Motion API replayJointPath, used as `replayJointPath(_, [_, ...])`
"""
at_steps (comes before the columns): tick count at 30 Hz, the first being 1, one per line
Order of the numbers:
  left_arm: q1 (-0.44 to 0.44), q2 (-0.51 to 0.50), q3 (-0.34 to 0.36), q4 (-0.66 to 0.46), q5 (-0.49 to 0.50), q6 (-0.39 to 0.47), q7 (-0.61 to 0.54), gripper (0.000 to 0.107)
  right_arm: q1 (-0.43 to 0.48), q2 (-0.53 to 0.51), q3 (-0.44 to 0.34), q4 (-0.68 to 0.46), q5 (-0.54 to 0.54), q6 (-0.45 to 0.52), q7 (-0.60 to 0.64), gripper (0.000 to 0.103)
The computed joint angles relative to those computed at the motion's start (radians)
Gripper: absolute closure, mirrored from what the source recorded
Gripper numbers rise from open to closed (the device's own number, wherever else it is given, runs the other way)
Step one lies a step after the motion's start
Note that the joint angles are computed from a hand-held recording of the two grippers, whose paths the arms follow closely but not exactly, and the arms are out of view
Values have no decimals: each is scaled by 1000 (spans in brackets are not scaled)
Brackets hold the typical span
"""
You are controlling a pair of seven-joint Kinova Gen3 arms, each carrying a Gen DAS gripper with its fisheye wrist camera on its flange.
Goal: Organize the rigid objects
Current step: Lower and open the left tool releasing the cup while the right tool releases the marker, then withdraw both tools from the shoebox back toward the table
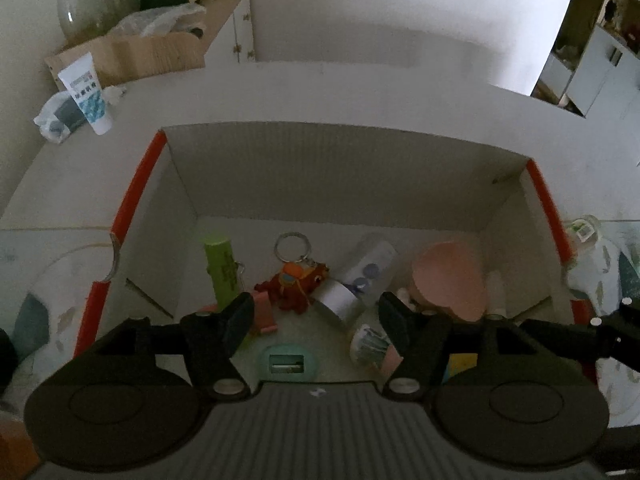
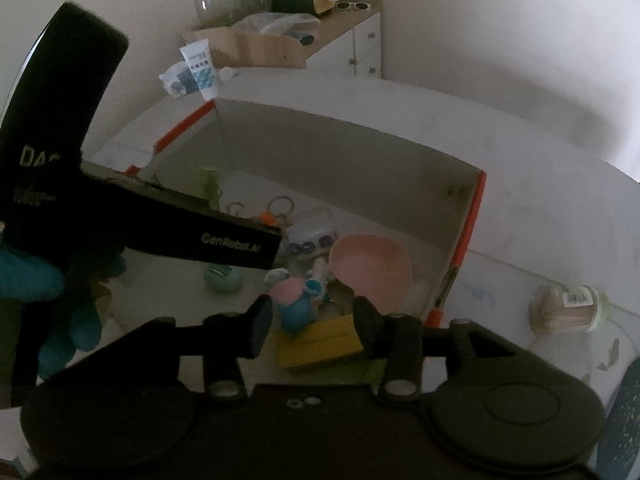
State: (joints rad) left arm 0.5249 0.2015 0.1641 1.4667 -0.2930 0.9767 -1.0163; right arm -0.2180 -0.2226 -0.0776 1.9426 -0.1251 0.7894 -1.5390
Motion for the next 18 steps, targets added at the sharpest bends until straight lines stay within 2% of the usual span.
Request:
replayJointPath(7, [46, -48, 15, 28, -83, -6, 81, 39, -6, -37, 42, 11, -54, 2, 73, 46])
replayJointPath(18, [89, -106, 71, 37, -158, 18, 178, 39, -16, -118, 130, 33, -155, 22, 228, 39])
